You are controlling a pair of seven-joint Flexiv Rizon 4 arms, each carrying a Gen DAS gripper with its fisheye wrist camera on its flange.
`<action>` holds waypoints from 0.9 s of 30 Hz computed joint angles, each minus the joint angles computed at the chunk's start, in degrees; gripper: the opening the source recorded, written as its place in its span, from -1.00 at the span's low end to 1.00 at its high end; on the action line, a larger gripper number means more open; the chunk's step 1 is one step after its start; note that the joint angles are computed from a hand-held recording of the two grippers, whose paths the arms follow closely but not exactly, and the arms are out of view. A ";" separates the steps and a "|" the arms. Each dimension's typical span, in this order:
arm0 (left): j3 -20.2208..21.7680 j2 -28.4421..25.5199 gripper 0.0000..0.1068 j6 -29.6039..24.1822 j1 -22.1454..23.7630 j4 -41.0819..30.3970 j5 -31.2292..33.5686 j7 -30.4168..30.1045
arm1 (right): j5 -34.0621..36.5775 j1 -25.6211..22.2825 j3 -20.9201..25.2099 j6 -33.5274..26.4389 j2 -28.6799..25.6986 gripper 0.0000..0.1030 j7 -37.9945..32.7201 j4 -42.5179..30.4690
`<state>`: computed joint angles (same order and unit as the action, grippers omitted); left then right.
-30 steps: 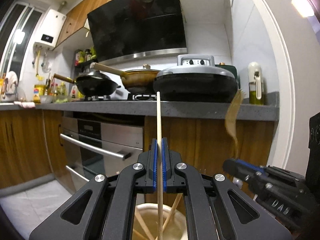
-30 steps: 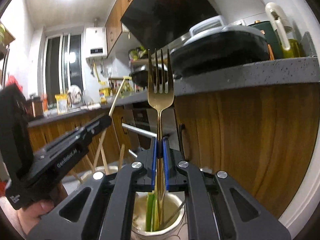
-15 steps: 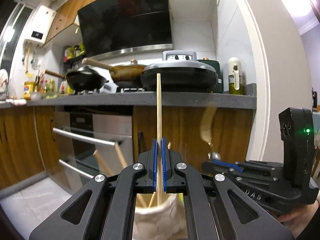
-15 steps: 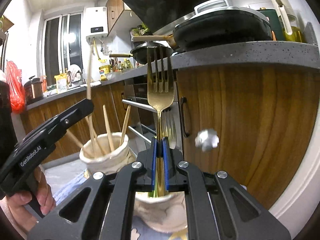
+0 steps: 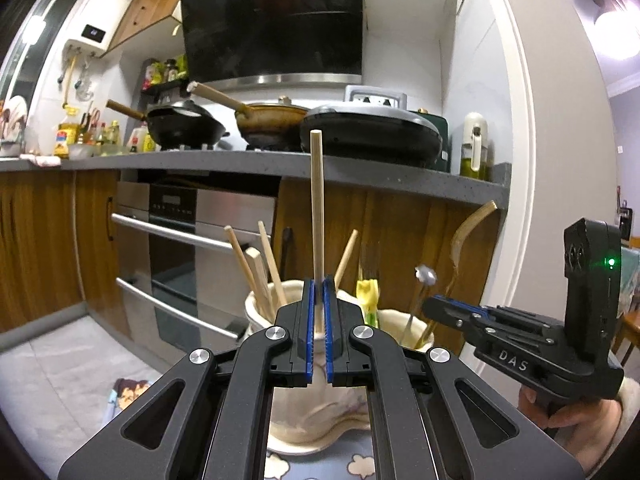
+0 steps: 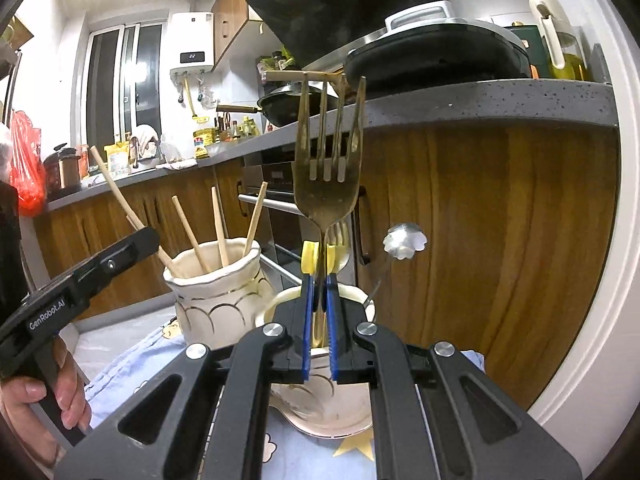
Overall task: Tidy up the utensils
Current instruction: 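Drop the chopstick into the tall cup while the right drops the gold fork into the short cup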
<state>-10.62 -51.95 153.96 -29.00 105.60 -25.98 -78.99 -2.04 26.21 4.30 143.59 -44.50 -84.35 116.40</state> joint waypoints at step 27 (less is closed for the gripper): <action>0.58 -0.39 -0.48 -2.14 -2.24 -1.28 -5.04 4.01 | 1.49 0.71 -0.60 -2.05 0.04 -0.83 -0.49 -0.95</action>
<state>-10.04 -52.35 151.82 -31.23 104.33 -31.01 -74.98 -0.55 26.92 3.70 141.54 -44.47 -84.84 115.45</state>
